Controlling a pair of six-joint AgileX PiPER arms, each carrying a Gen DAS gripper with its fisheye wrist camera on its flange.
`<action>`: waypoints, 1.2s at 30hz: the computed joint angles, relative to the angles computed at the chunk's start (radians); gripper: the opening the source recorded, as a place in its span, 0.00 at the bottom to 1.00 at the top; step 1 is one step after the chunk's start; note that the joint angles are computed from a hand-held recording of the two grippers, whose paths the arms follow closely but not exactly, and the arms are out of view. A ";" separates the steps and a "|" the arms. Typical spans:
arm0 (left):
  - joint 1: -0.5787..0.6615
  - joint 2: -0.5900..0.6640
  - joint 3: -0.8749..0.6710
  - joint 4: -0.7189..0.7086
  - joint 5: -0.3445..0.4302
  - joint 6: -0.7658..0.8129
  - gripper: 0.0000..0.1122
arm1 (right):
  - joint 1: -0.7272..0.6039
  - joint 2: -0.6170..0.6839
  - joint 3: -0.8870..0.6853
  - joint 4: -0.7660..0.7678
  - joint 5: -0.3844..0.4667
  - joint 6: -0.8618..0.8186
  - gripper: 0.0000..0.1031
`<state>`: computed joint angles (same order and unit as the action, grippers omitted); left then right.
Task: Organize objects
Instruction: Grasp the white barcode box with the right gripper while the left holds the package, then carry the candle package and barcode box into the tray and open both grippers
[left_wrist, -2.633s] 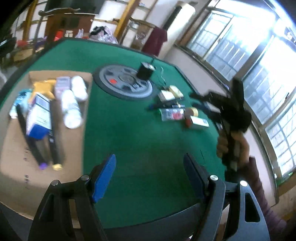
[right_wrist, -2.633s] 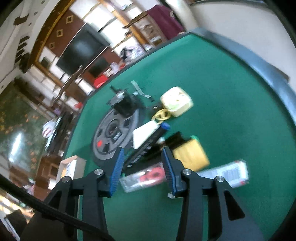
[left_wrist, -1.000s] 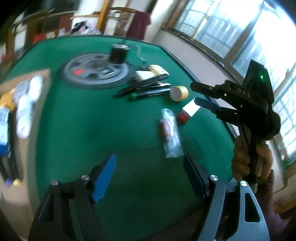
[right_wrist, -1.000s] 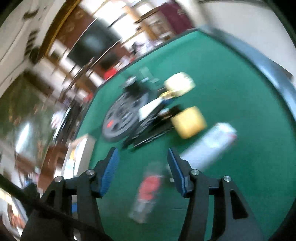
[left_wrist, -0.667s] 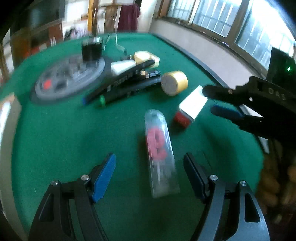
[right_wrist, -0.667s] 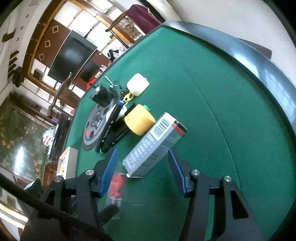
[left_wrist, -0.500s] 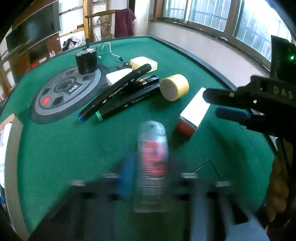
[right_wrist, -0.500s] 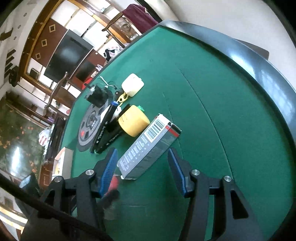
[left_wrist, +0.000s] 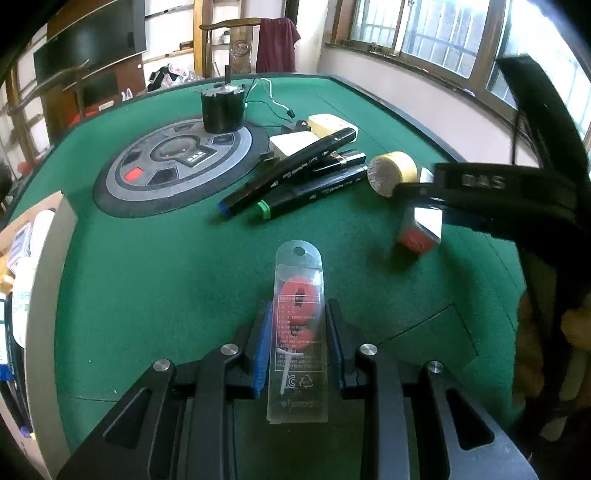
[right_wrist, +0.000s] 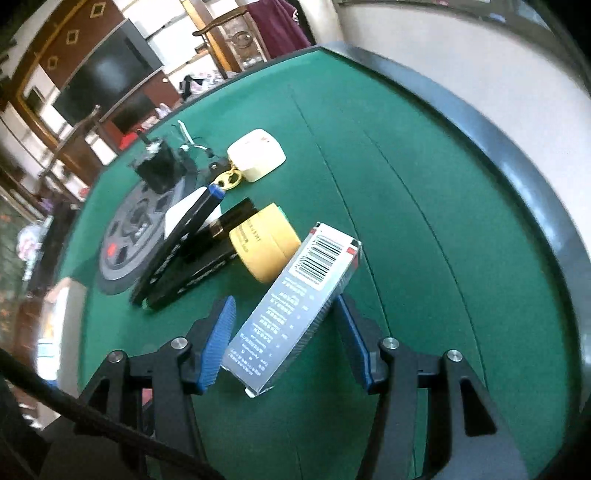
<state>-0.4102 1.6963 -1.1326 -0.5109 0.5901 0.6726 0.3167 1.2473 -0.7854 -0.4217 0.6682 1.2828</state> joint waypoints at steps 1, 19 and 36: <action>0.013 0.001 0.000 -0.032 0.013 0.029 0.21 | 0.016 0.022 -0.016 -0.036 0.021 0.027 0.53; 0.320 -0.083 0.038 -0.320 0.287 0.298 0.21 | 0.177 -0.238 0.112 -0.075 0.058 0.208 0.24; 0.866 -0.044 -0.094 -0.375 0.439 0.440 0.21 | 0.456 0.119 -0.272 -0.120 0.000 0.192 0.24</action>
